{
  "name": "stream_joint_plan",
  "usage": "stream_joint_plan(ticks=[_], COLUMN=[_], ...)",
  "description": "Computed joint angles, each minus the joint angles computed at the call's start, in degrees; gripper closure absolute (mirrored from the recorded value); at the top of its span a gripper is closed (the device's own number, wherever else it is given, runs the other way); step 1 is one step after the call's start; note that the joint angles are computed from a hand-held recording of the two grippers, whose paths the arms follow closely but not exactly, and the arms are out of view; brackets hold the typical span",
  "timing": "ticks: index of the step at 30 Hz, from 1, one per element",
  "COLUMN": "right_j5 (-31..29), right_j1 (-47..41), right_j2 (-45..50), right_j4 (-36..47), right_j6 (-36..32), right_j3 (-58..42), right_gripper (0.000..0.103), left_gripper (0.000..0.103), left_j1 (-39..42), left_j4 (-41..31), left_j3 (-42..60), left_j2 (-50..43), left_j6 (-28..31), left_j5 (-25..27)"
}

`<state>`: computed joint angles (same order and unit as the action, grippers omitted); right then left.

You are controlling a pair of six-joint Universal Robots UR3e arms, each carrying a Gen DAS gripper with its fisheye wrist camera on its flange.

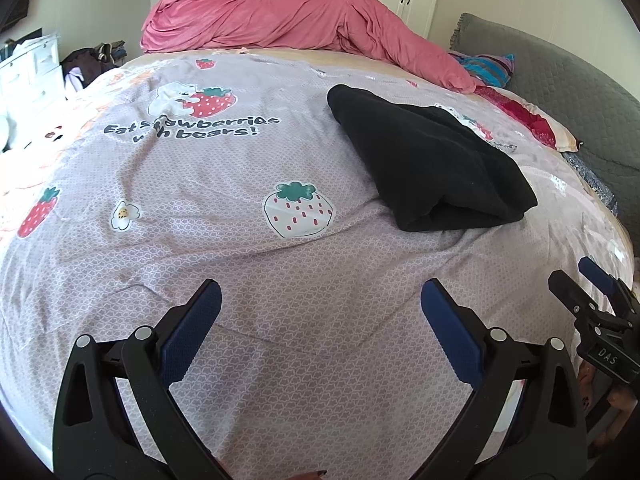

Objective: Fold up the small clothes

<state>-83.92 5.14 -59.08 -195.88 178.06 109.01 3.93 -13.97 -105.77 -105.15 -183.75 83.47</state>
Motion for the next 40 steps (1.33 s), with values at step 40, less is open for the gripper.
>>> stream_joint_plan(ticks=[40], right_j5=[-9.45], right_j1=[-45.97], right_j2=[-24.49], right_j4=[-9.15], right_j6=[16.41], right_j3=[28.96], right_gripper=[0.004], left_gripper=[0.009], left_j1=[25.04], left_j4=[-10.03], left_j3=[5.37], left_j2=[3.38], left_j6=[4.04], left_j5=[1.52])
